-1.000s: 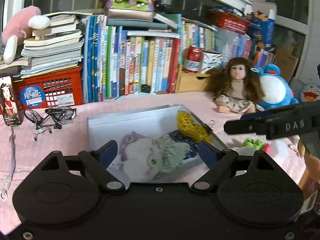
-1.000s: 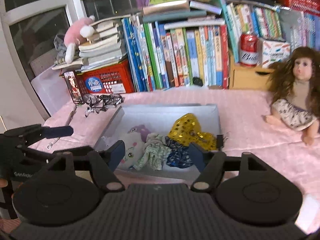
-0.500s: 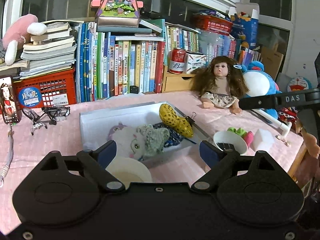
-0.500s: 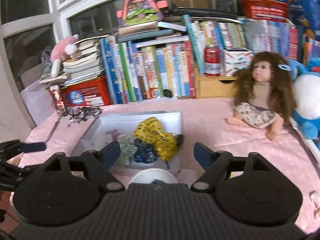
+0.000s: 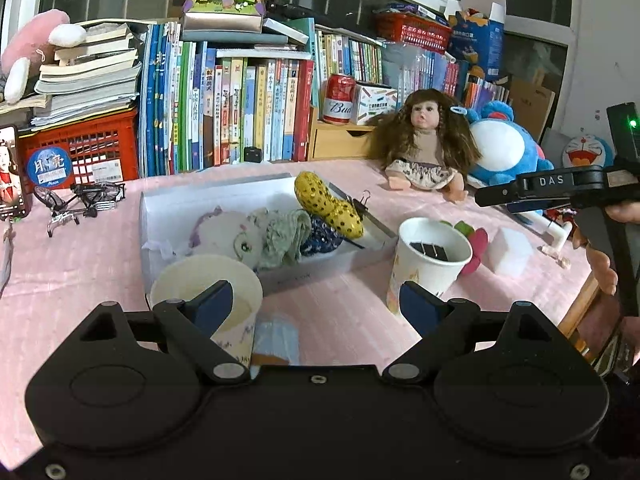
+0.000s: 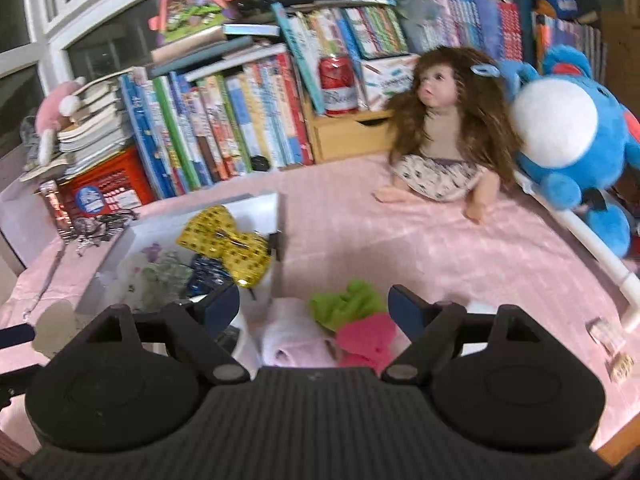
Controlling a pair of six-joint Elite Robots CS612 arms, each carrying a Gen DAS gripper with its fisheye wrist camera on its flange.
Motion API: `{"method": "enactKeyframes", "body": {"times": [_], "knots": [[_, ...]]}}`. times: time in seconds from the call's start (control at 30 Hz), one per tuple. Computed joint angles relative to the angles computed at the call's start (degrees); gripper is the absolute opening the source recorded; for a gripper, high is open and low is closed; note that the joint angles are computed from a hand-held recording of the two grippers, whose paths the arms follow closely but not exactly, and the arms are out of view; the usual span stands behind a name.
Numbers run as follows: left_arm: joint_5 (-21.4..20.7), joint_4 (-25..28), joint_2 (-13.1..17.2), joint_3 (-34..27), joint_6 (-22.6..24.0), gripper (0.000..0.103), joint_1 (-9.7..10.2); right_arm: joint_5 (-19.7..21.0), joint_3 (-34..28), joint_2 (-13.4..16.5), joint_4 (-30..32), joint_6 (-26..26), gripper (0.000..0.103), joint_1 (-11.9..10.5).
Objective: Organize soft objects
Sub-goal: 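Move the right gripper to the green and pink scrunchies while the left gripper approaches the blue taped packet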
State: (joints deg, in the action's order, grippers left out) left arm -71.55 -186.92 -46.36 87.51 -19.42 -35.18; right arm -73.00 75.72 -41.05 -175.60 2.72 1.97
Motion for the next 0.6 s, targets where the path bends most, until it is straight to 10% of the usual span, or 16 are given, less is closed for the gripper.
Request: {"method": "enactKeyframes", "body": {"times": [0.6], "knots": [[4.3,-1.1,1.0,1.7,2.4,0.089,-2.88,0.0,-5.8,4.0,6.9,4.2,0.089,-0.1]]}}
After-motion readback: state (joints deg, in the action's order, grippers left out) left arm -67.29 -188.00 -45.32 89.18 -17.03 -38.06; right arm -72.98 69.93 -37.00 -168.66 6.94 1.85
